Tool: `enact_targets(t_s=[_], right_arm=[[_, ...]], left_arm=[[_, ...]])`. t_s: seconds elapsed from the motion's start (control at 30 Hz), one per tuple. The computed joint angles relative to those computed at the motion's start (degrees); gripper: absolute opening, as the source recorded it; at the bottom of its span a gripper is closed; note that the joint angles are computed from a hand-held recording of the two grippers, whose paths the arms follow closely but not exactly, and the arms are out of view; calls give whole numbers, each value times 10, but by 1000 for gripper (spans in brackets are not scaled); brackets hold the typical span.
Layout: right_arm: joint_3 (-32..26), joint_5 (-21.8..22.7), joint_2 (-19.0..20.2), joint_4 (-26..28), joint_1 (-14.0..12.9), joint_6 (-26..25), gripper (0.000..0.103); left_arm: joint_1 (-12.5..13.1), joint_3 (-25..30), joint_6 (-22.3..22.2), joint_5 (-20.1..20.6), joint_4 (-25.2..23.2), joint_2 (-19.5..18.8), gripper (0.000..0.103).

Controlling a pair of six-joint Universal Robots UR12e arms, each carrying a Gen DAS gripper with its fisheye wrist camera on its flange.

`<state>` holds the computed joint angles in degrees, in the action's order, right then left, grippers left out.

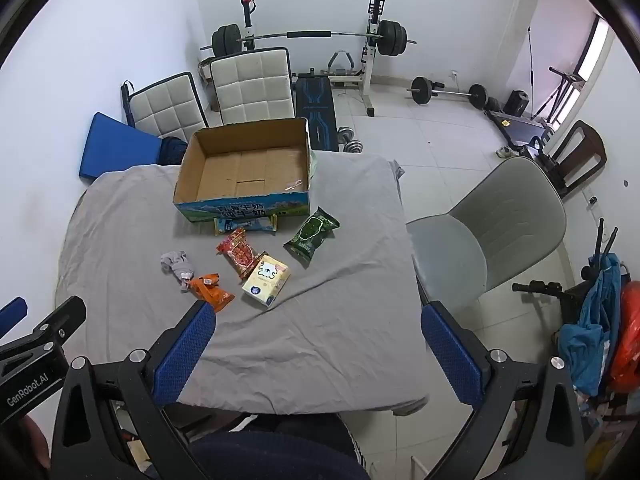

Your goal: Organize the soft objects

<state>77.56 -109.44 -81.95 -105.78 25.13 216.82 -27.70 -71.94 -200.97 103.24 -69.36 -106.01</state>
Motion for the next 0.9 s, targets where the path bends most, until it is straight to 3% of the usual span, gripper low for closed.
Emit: enact_targets(t_s=[0.9], right_arm=[[-7, -18, -13, 8, 9, 11, 103]], left_arm=[[-3, -2, 6, 7, 10, 9, 103]])
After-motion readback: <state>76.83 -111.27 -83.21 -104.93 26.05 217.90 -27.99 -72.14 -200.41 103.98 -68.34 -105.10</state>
